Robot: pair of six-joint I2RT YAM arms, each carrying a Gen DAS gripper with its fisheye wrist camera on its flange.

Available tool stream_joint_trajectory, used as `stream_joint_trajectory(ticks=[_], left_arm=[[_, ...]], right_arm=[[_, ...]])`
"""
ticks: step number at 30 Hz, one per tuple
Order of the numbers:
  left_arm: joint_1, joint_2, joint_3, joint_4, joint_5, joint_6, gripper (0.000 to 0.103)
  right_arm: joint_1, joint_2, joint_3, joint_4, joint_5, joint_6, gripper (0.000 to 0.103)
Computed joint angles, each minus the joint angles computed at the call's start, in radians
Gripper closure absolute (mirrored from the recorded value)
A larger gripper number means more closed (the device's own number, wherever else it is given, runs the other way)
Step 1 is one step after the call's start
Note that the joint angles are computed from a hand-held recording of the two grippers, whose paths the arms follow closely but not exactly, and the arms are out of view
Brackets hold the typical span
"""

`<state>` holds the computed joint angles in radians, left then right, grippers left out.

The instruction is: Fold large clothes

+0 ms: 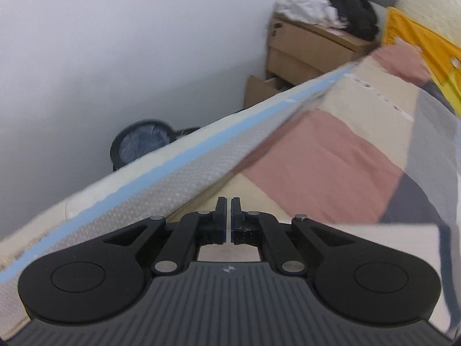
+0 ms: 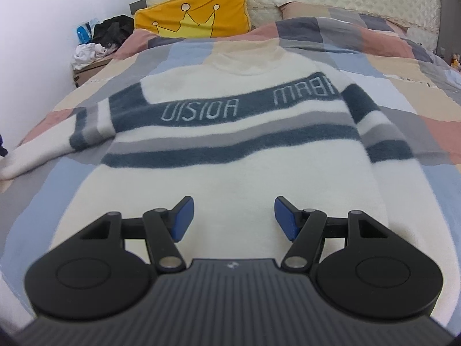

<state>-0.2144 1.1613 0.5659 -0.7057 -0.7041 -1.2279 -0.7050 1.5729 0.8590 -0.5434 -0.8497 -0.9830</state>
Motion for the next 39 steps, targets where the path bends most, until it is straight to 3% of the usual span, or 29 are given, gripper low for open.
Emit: stream_joint_trajectory(ticks=[5,11,19,24,27,28,31,34,39], left_arm=[[-0.263,0.126,0.163,-0.200,-0.013,-0.153,0.088],[-0.630,0.325,0.394,-0.326,-0.026,-0.412,0.082],[-0.873,0.604,0.691,-0.376,0.079,-0.641,0.082],[-0.945,0.721,0.795,-0.290,0.185,-0.695,0.082],[-0.975,0.761,0.814,-0.207,0.252,-0.728,0.078],[-0.980,0.782,0.833,-0.198,0.279,-0.744,0.069],[-0.998,0.790,0.826,-0.131,0.299,-0.773,0.058],[-1.014,0.801,0.833,-0.094,0.303,-0.786,0.055],[-1.020,0.864,0.901,-0.125,0.324,-0.780,0.055]], right_arm=[[-0.016,-0.048,-0.019,-0.028,-0.039,-0.030,0.038],[-0.095,-0.020,0.044,-0.258,-0.114,-0.251,0.038],[-0.202,0.144,0.211,-0.685,-0.093,-0.657,0.038],[-0.216,0.248,0.300,-0.895,0.003,-0.825,0.038],[-0.216,0.247,0.292,-0.918,0.053,-0.861,0.038],[-0.213,0.245,0.286,-0.918,0.068,-0.869,0.038],[-0.198,0.246,0.269,-0.930,0.110,-0.900,0.038],[-0.180,0.239,0.251,-0.905,0.142,-0.899,0.038],[-0.127,0.266,0.237,-0.844,0.194,-0.845,0.038]])
